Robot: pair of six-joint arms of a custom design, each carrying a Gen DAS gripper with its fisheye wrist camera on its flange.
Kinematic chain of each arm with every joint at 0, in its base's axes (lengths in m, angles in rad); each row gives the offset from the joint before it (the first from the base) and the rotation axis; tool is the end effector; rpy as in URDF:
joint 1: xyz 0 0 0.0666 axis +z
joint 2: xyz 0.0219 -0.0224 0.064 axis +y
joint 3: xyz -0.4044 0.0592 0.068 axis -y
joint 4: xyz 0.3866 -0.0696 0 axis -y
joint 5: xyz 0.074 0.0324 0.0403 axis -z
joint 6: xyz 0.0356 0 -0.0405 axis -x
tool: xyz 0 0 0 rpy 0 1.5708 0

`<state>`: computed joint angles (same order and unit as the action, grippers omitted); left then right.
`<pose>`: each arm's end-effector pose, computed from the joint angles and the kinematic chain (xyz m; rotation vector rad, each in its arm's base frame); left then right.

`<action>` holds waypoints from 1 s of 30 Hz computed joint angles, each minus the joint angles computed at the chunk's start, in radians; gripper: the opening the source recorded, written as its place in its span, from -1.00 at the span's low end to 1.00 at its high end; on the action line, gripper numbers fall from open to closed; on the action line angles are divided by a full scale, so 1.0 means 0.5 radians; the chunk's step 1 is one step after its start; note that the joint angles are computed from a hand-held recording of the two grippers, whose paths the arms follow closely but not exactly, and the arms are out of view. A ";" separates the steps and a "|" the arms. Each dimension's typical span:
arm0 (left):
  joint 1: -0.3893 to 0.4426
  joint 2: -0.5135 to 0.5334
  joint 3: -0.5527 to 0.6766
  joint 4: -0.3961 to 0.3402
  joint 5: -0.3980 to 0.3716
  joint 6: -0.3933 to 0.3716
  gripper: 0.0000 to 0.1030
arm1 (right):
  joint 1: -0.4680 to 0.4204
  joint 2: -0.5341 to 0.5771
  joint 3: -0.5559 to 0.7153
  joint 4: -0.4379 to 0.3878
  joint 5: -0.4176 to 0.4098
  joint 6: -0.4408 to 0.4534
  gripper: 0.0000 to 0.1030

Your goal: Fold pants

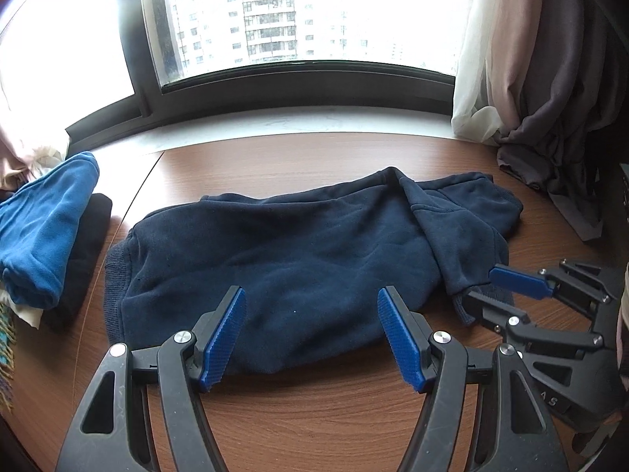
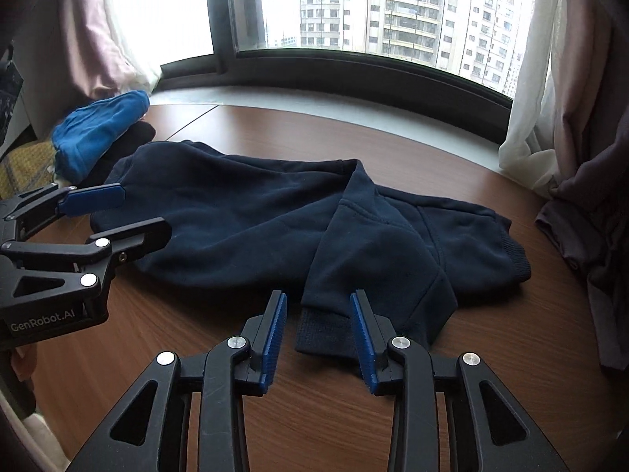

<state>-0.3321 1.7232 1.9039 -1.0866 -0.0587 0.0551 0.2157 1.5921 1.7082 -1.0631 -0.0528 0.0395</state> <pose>0.5661 -0.1934 0.5031 0.3171 2.4565 -0.0932 0.5333 0.1184 0.4892 -0.3421 2.4981 0.1378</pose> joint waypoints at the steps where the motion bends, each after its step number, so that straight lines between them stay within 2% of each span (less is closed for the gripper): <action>1: 0.003 0.007 0.003 -0.010 0.005 0.006 0.34 | 0.008 0.008 -0.006 -0.008 0.006 -0.004 -0.33; 2: 0.006 0.010 -0.001 -0.016 0.014 0.013 0.34 | 0.020 0.012 -0.022 -0.002 0.041 -0.018 -0.32; 5: 0.012 0.011 -0.017 -0.028 0.020 0.013 0.34 | 0.062 0.009 -0.079 0.028 0.173 0.007 -0.10; 10: 0.009 0.011 -0.031 -0.043 0.028 0.007 0.33 | 0.165 -0.031 -0.247 0.250 0.582 0.218 -0.08; 12: 0.007 0.008 -0.037 -0.038 0.032 -0.003 0.33 | 0.188 -0.014 -0.261 0.268 0.705 0.259 -0.08; 14: 0.004 0.010 -0.034 -0.029 0.023 -0.001 0.33 | 0.177 -0.002 -0.251 0.254 0.689 0.250 -0.09; 15: 0.004 0.013 -0.030 -0.028 0.021 -0.003 0.33 | 0.170 -0.006 -0.252 0.261 0.683 0.232 -0.21; 16: 0.005 0.015 -0.027 -0.028 0.018 -0.005 0.34 | 0.159 -0.011 -0.249 0.261 0.653 0.221 -0.35; 17: 0.006 0.018 -0.025 -0.023 0.015 -0.004 0.34 | 0.150 -0.014 -0.235 0.243 0.634 0.210 -0.64; 18: 0.007 0.021 -0.019 -0.021 0.011 -0.001 0.34 | 0.143 -0.020 -0.229 0.243 0.621 0.198 -0.76; 21: 0.015 0.024 -0.005 -0.014 0.012 0.000 0.34 | 0.113 -0.053 -0.207 0.252 0.551 0.145 -0.84; 24: 0.018 0.030 0.023 -0.008 0.019 -0.007 0.34 | 0.036 -0.077 -0.123 0.223 0.373 -0.033 -0.86; 27: 0.011 0.047 0.065 -0.001 0.031 -0.021 0.34 | -0.079 -0.029 0.074 0.111 0.177 -0.219 -0.86; 30: -0.005 0.065 0.106 0.011 0.041 -0.062 0.34 | -0.202 0.088 0.333 -0.005 0.078 -0.358 -0.86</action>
